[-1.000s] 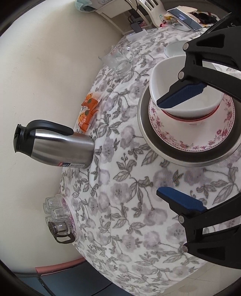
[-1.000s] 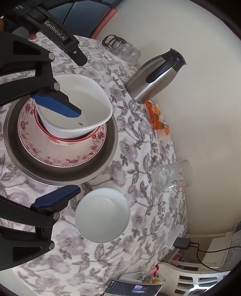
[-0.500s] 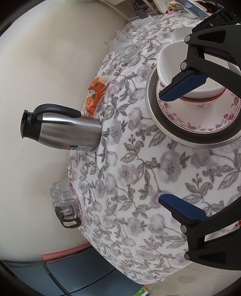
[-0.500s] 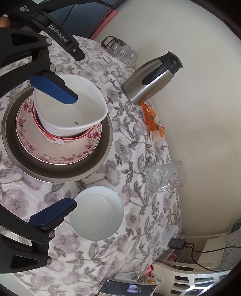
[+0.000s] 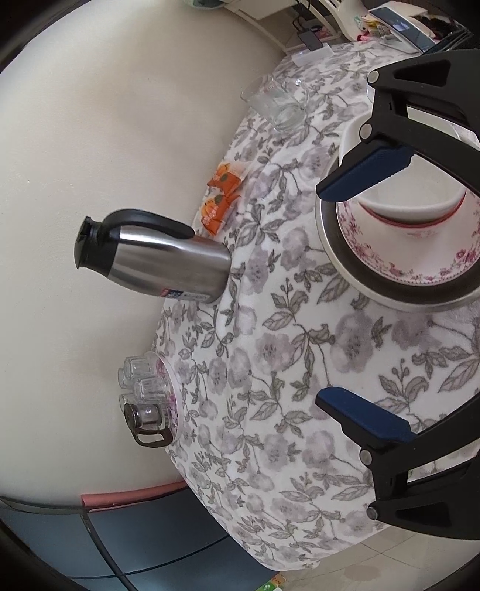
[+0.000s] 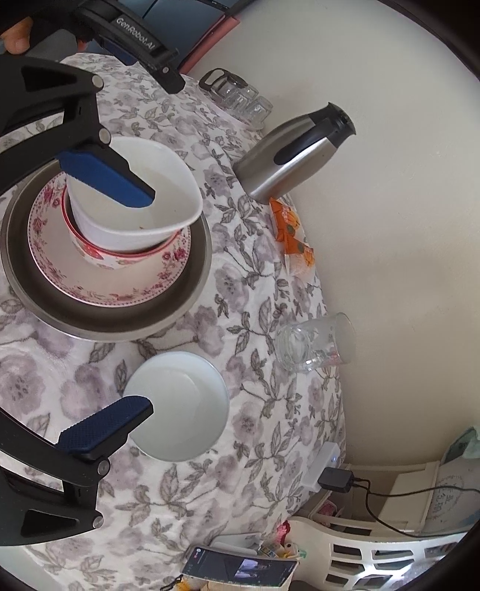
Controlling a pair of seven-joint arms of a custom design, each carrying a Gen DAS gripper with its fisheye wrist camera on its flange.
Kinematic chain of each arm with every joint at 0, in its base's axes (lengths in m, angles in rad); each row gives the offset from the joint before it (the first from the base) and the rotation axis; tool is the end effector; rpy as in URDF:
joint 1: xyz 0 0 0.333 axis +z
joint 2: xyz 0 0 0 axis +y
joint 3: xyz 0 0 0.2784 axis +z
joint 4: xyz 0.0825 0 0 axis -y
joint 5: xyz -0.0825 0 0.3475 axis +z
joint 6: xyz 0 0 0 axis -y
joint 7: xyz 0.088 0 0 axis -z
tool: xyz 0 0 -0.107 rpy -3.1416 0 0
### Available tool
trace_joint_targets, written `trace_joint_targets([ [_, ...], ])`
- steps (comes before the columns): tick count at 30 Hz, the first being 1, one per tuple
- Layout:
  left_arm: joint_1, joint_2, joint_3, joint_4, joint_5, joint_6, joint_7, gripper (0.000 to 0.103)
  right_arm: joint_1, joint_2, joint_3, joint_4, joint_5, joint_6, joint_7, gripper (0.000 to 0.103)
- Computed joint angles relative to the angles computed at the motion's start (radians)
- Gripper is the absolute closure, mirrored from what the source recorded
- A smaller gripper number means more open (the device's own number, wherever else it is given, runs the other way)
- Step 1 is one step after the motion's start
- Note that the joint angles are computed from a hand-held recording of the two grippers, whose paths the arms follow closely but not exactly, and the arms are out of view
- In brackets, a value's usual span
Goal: Organize plates and bowls
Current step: 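Move the open right tool to the plain white round bowl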
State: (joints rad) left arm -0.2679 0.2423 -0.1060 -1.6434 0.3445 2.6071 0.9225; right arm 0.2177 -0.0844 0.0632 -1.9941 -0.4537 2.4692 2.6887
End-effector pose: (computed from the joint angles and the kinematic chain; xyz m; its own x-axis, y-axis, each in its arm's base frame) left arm 0.5948 -0.2335 0.5318 0.0016 -0.9905 0.1377 -0.7325 -0.0949 -0.6741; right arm 0.5233 0.1530 0.5354 -0.4536 -0.8622 -0.2254 -0.6527 0.4936 -0.5747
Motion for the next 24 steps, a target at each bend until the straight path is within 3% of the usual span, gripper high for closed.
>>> trace_joint_targets([
  [7, -0.013, -0.017, -0.015, -0.018, -0.007, 0.050, 0.010, 0.003, -0.027, -0.057, 0.006, -0.044, -0.123, -0.005, 0.089, 0.000],
  [17, -0.042, -0.024, -0.050, -0.025, -0.065, 0.096, 0.092, 0.003, -0.108, -0.185, -0.001, -0.188, -0.164, 0.049, 0.176, 0.000],
  [21, -0.081, -0.031, -0.053, -0.020, -0.014, 0.105, 0.106, 0.003, -0.145, -0.239, -0.010, -0.254, -0.172, 0.081, 0.191, 0.000],
  [24, -0.079, -0.030, -0.093, -0.018, -0.099, 0.123, 0.192, 0.003, -0.177, -0.277, -0.010, -0.301, -0.180, 0.105, 0.203, 0.000],
])
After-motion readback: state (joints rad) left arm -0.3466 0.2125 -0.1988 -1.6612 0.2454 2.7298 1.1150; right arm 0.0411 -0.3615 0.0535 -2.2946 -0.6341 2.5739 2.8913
